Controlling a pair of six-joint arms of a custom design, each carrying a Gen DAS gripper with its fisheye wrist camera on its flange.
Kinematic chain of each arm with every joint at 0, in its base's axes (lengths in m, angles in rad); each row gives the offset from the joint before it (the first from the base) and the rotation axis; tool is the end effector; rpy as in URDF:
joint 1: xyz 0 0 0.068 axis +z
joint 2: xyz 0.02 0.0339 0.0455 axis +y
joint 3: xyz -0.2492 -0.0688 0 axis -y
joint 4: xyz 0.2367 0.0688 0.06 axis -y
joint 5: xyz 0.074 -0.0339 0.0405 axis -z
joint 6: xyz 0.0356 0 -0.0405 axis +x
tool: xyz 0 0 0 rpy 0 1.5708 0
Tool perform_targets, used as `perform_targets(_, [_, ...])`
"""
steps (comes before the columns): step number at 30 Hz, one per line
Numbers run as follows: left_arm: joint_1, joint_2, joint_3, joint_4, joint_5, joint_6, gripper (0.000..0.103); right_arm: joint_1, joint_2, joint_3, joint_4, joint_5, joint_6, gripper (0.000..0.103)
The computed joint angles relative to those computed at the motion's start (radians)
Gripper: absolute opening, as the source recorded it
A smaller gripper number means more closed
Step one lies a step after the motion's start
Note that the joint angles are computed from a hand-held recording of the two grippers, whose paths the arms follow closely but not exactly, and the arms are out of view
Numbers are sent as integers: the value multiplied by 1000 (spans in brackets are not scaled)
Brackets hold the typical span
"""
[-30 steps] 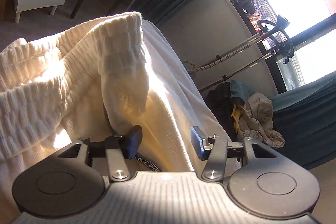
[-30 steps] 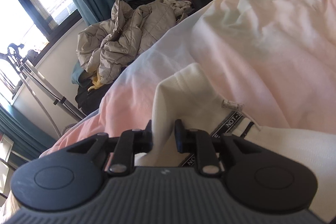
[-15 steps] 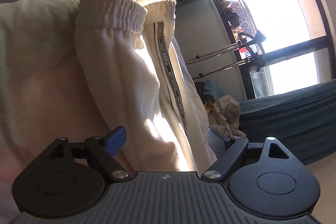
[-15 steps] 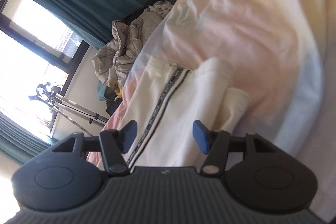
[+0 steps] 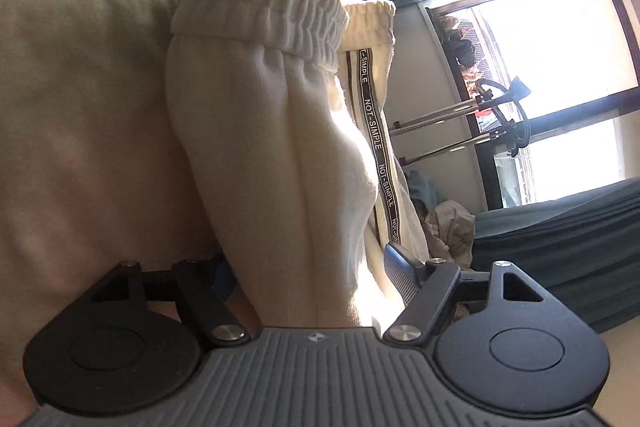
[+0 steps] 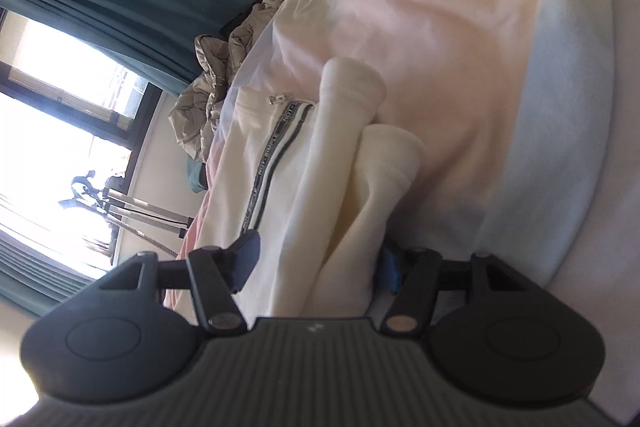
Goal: Fold clothes
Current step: 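Lower the halved sweatpants onto the duvet and open both grippers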
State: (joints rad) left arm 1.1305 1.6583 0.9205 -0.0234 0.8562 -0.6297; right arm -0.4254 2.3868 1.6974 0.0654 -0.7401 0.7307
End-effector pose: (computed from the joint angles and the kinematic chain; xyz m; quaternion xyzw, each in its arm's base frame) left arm 0.1640 0.2850 0.1798 -0.5404 0.6588 -0.2809 0.4417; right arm 0.4687 -0.1860 0.1214 0.3153 0.7851 0.3828 0.3712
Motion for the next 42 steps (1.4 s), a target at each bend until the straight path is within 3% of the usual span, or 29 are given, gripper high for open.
perform_targets(1, [-12, 9, 6, 18, -14, -12, 65, 5, 13, 11, 15, 13, 12, 61])
perform_targets(2, [-23, 19, 12, 35, -28, -23, 54, 11, 22, 21, 26, 32, 23, 52])
perform_targets(3, [-37, 20, 19, 44, -59, -35, 42, 15, 28, 27, 29, 62, 31, 32])
perform_targets(4, [-41, 17, 22, 48, -70, -36, 38, 16, 28, 28, 25, 86, 37, 20])
perform_targets(6, [-43, 10, 28, 46, -81, -36, 19, -2, 24, -3, 73, 86, 73, 9])
perform_targets(9, [-10, -20, 39, 16, -30, -24, 11, -18, -33, -88, 159, 88, 87, 7])
perform_targets(15, [78, -112, 73, -193, 72, 88, 10, -61, -190, -237, 217, 56, 113, 6])
perform_targets(16, [95, -123, 78, -231, 89, 108, 10, -75, -212, -255, 205, 46, 107, 6])
perform_targets(21, [219, -145, 138, -615, 155, 425, 10, -182, -325, -343, 45, 2, 45, 7])
perform_targets(23, [234, -128, 142, -687, 135, 502, 10, -215, -336, -349, -44, -3, 4, 7])
perform_targets(25, [244, -114, 132, -691, 136, 498, 10, -237, -308, -309, -151, -18, -27, 7])
perform_targets(28, [245, -106, 130, -695, 123, 488, 14, -259, -270, -296, -196, -65, -50, 11])
perform_targets(31, [230, -134, 141, -736, 71, 531, 35, -275, -279, -325, -197, -69, -50, 21])
perform_targets(33, [234, -178, 133, -769, 62, 582, 74, -289, -314, -383, -160, -67, -36, 30])
perform_targets(34, [241, -215, 119, -786, 60, 619, 80, -297, -333, -410, -145, -63, -29, 31])
perform_targets(42, [331, -527, 63, -1044, 74, 976, 90, -342, -500, -543, -123, -7, -111, 33])
